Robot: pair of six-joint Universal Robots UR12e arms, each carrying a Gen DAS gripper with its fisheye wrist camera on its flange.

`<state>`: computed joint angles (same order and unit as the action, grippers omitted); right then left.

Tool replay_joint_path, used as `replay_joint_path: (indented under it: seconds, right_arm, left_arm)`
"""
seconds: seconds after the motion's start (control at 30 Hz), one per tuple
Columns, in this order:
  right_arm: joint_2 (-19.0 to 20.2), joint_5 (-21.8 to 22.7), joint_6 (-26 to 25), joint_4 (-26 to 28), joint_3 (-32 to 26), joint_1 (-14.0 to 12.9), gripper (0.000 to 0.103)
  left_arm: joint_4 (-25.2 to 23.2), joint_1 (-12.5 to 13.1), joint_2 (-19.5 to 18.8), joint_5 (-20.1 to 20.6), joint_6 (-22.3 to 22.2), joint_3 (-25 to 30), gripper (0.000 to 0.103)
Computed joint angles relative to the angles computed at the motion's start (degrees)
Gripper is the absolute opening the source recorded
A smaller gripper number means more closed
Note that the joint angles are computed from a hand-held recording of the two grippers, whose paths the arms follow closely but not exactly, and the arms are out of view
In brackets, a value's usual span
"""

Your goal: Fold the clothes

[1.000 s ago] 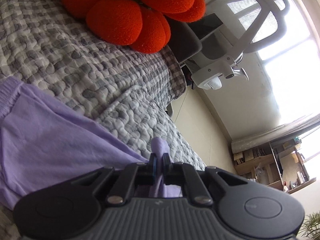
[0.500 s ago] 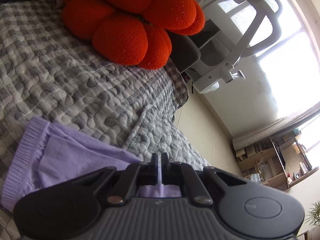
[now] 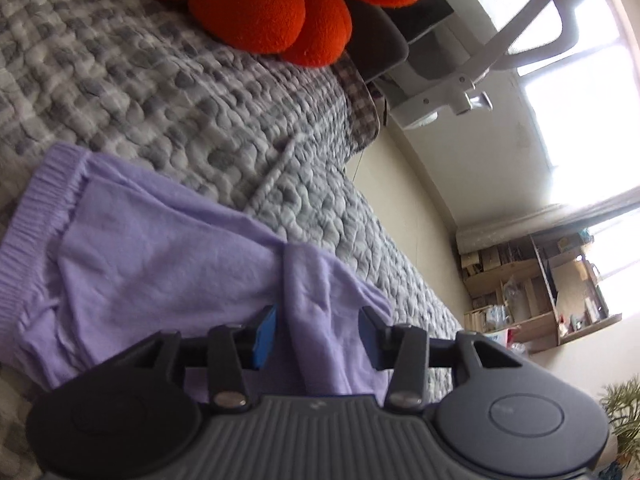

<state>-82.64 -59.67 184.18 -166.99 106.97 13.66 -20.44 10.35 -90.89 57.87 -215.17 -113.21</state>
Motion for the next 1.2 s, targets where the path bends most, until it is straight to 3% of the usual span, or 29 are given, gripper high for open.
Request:
replay_joint_path:
  seconds: [0.17, 0.23, 0.27, 0.3, 0.63, 0.77, 0.93, 1.2]
  right_arm:
    - [0.29, 0.52, -0.21, -1.39, -0.06, -0.01, 0.007]
    - [0.29, 0.48, -0.39, -1.58, -0.03, 0.05, 0.007]
    - [0.3, 0.41, -0.47, -1.55, -0.07, 0.11, 0.007]
    - [0.33, 0.43, -0.51, -1.44, -0.14, 0.22, 0.007]
    - [1.28, 1.29, -0.18, -1.11, -1.02, 1.18, 0.007]
    - [2.07, 3.44, -0.45, -0.03, -1.75, 1.52, 0.007]
    - [3.21, 5.4, -0.03, 1.18, -2.81, 2.59, 0.007]
    - [4.86, 3.68, -1.52, 3.72, -4.38, 5.2, 0.007]
  left_arm:
    - [-0.82, -1.64, -0.17, 3.27, 2.34, 0.81, 0.042]
    - [-0.97, -2.04, -0.1, 4.54, 3.46, 1.1, 0.026]
    - [-1.18, -2.28, -0.07, 5.37, 4.35, 1.31, 0.013]
    - [-1.33, -2.51, -0.04, 6.14, 5.2, 1.52, 0.008]
    - [3.32, -2.27, 0.94, 9.99, 10.18, 0.88, 0.005]
    - [4.67, -1.36, 2.06, 11.67, 10.66, -0.27, 0.005]
    - [6.13, 1.35, 3.41, 10.64, 8.18, -2.12, 0.005]
    - [1.23, 2.53, 4.07, 14.37, 14.94, -2.86, 0.005]
